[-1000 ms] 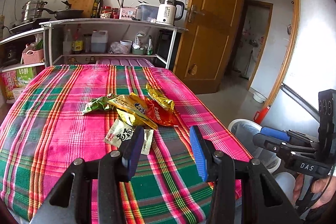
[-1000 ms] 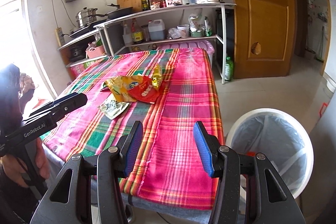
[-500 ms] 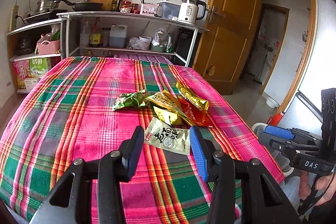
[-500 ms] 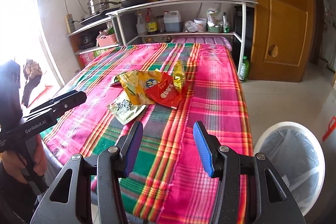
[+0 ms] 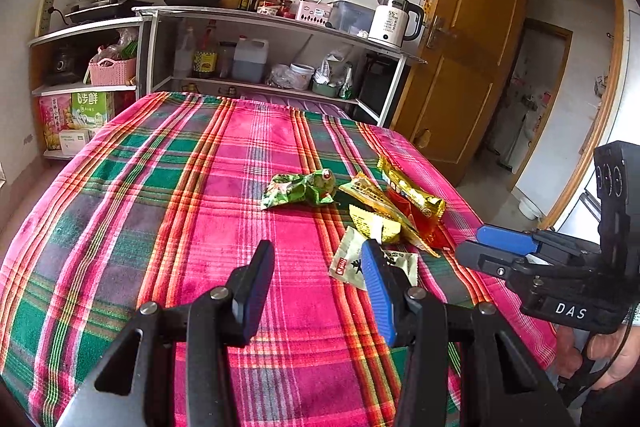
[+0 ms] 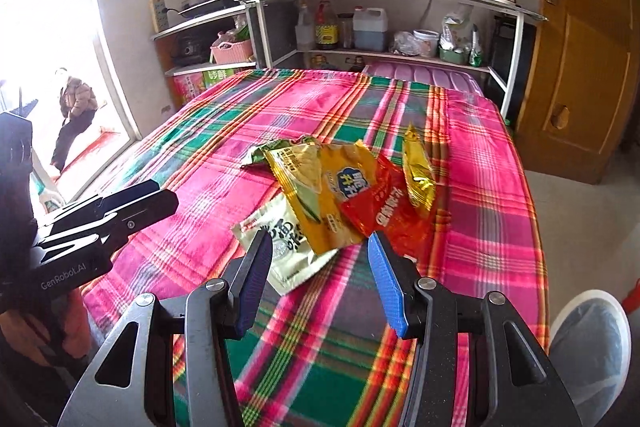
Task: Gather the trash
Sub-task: 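Move both grippers back over the table toward the remaining wrappers, then grasp the yellow chip bag with the right gripper while the left grasps the white printed packet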
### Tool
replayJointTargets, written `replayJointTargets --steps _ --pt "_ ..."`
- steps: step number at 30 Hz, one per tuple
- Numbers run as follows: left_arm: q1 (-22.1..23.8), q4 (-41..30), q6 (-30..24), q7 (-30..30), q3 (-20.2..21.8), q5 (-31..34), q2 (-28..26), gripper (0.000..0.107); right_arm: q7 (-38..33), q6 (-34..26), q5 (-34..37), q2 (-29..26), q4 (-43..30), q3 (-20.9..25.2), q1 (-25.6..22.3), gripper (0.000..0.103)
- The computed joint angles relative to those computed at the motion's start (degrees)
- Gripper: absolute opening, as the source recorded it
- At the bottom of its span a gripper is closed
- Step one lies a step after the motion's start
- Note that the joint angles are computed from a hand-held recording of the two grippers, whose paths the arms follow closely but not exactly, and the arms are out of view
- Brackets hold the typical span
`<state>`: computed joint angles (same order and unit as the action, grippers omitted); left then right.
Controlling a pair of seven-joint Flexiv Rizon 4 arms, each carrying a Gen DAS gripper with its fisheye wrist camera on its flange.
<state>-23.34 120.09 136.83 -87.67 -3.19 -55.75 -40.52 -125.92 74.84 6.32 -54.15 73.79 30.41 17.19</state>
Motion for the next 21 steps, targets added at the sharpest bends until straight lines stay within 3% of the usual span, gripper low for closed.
replayJointTargets --steps 11,13,16,21 --pt "4.00 2.85 -1.25 -6.90 0.74 7.56 0.14 0.047 3.44 -1.70 -4.47 -4.40 -6.29 -5.49 6.98 0.048" --pt "4.72 3.25 -1.56 -8.45 0.89 9.24 0.19 0.047 5.02 -1.06 -5.34 -4.75 -6.60 -7.27 8.23 0.042" --pt "5.14 3.43 -2.29 -9.74 1.38 10.64 0.23 0.047 6.41 -0.24 -6.67 -5.14 -6.81 -8.25 8.83 0.024" --pt "4.82 3.17 -3.47 -10.17 2.22 11.65 0.27 0.047 6.95 1.08 -7.77 -4.92 -5.91 -7.08 7.84 0.018"
